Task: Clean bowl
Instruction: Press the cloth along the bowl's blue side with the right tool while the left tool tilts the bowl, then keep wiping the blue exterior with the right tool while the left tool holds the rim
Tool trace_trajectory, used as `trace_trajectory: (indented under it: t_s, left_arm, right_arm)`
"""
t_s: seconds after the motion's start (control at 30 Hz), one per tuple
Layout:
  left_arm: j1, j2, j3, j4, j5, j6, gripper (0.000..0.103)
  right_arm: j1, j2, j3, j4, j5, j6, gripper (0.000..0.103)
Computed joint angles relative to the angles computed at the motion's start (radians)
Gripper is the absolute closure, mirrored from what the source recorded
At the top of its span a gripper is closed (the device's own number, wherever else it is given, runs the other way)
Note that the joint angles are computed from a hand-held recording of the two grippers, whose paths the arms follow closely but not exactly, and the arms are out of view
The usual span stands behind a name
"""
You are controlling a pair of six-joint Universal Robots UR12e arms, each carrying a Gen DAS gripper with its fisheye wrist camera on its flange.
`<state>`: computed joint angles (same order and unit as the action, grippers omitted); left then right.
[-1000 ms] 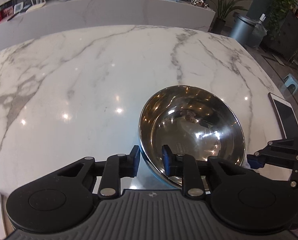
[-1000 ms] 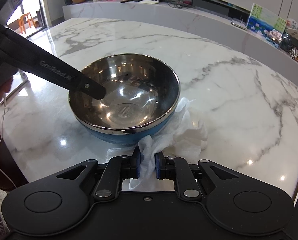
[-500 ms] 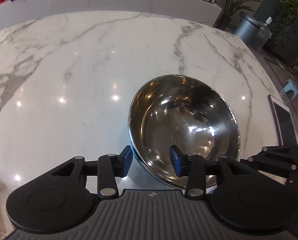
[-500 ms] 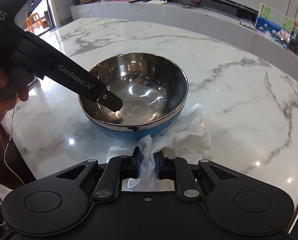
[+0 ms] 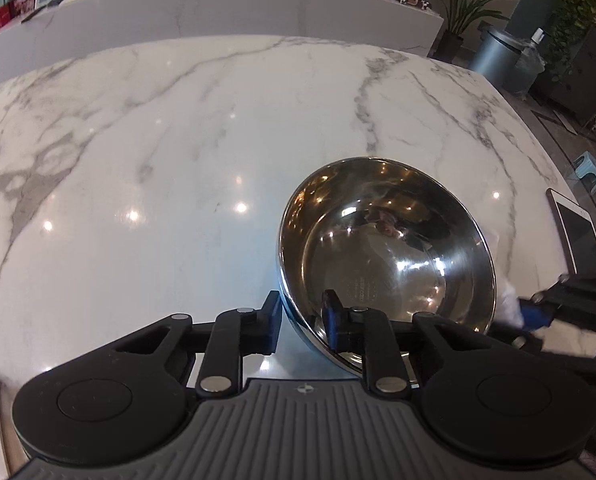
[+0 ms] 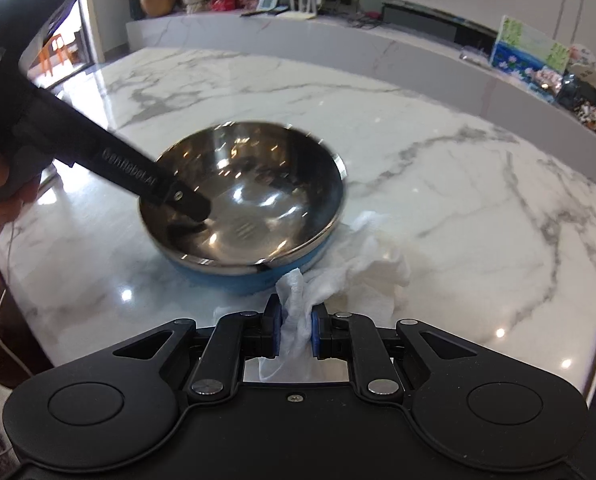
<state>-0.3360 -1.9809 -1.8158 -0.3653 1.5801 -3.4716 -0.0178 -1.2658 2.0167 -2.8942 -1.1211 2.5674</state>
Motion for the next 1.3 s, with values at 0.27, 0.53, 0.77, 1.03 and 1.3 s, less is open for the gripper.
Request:
trace_trajectory:
  t_s: [0.27,0.53,0.77,1.03,1.3]
  left_arm:
    - [-0.002,-0.018,0.017,0.017,-0.019,0.054,0.085]
    - [-0.008,-0.020,0.019,0.016,-0.002,0.060,0.085]
    - [-0.004,-0.013,0.016,0.002,-0.018,0.013,0.063]
    - [0.009,0.004,0.009,-0.049,-0.067,-0.010,0.060]
    - [0.001,0.003,0.005,-0.023,-0.045,0.051,0.072]
  right_arm:
    - [-0.043,0.002,0.011,-0.134,0.044,0.103,0.090]
    - [-0.033,-0.002,0.006,-0.054,0.037,0.040,0.090]
    - [-0.011,-0.004,0.000,0.028,0.008,0.002,0.090]
    - [0.013,-0.004,-0.008,0.118,-0.016,-0.061,0.090]
    - [0.006,-0.006,-0.008,0.117,-0.014,-0.043,0.090]
